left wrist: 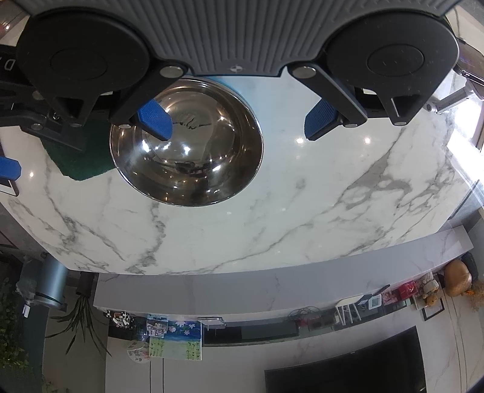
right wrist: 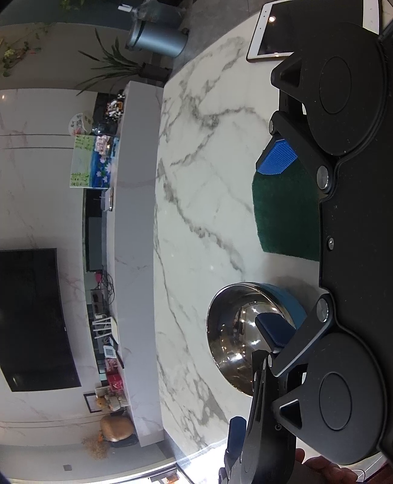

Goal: Clean bowl

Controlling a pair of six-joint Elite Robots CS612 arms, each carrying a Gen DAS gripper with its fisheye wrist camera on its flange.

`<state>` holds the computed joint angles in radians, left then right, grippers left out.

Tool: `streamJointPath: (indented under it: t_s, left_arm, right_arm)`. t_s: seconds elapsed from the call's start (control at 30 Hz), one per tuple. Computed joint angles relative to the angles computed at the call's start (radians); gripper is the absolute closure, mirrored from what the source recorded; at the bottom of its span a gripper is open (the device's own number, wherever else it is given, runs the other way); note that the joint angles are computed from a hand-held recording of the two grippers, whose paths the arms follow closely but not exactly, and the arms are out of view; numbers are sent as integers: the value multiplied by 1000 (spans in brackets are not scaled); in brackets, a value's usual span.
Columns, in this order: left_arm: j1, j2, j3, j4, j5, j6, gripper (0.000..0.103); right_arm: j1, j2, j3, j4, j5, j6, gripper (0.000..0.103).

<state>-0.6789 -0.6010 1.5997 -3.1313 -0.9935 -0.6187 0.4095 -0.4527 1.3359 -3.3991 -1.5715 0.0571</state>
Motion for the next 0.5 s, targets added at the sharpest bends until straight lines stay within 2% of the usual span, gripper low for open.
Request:
streamJointPath:
  t_s: [0.3, 0.5]
  left_arm:
    - [0, 0, -4, 17, 3, 3, 8]
    - [3, -1, -5, 27, -17, 0, 8]
  right_arm:
    - [-5, -3, 6, 4, 32, 23, 5]
    - [-3, -4, 6, 7, 21, 24, 5]
